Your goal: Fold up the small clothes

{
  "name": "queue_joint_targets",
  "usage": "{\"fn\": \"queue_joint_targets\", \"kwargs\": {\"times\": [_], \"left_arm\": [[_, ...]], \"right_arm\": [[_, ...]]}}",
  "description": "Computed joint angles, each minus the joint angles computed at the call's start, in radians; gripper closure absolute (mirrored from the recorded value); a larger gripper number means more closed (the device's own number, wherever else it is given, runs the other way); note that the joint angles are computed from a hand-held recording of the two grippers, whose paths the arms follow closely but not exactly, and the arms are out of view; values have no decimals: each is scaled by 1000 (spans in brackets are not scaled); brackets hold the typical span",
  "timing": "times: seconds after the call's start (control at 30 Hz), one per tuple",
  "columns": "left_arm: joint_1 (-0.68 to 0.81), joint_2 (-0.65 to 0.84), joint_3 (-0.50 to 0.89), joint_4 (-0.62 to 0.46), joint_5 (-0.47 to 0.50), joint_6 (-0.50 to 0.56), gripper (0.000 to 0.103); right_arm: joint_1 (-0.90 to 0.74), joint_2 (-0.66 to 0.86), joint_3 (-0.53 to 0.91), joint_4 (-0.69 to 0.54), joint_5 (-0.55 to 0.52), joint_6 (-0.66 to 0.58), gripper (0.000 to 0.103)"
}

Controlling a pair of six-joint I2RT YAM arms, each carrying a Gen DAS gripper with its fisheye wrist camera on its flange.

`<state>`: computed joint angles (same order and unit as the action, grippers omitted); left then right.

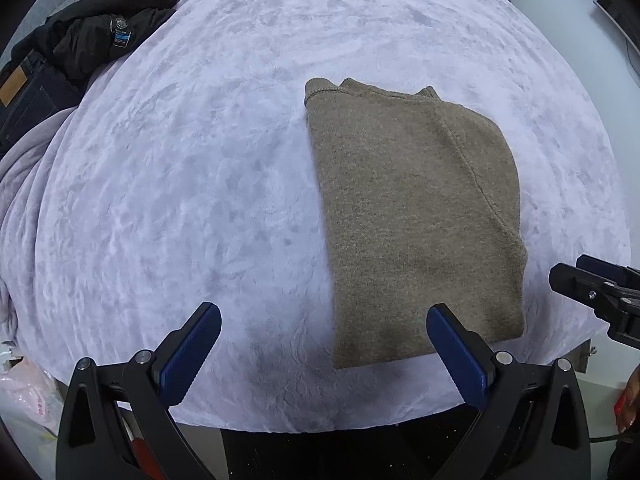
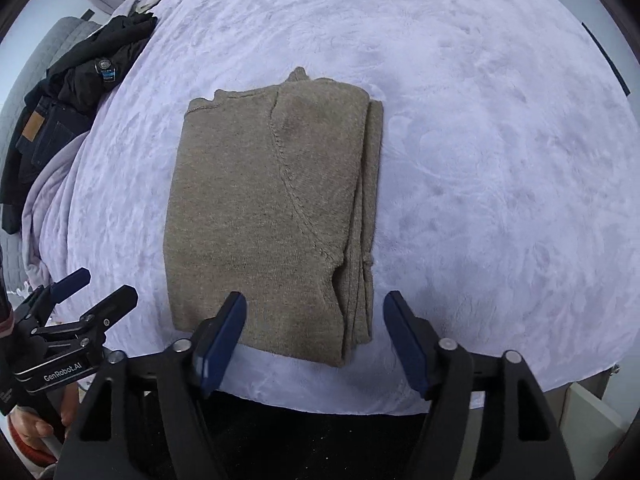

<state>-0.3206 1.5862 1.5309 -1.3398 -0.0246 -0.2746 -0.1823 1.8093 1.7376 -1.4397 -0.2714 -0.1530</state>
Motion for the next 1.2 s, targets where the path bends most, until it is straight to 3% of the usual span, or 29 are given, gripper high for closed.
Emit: {"fn": "queue_joint_targets", "kwargs": {"times": [0.27,0.33,1.2], "left_arm": [[9,20,44,-35,20,-20,0],[-1,28,60,-45,0,-24,0],[-22,56,144,-74,-58,-55,0]], "right_arm": [[37,-19,45,41,29,103,17],[47,-6,66,34,55,123,1],[118,32,162,-27,181,150,0]]}}
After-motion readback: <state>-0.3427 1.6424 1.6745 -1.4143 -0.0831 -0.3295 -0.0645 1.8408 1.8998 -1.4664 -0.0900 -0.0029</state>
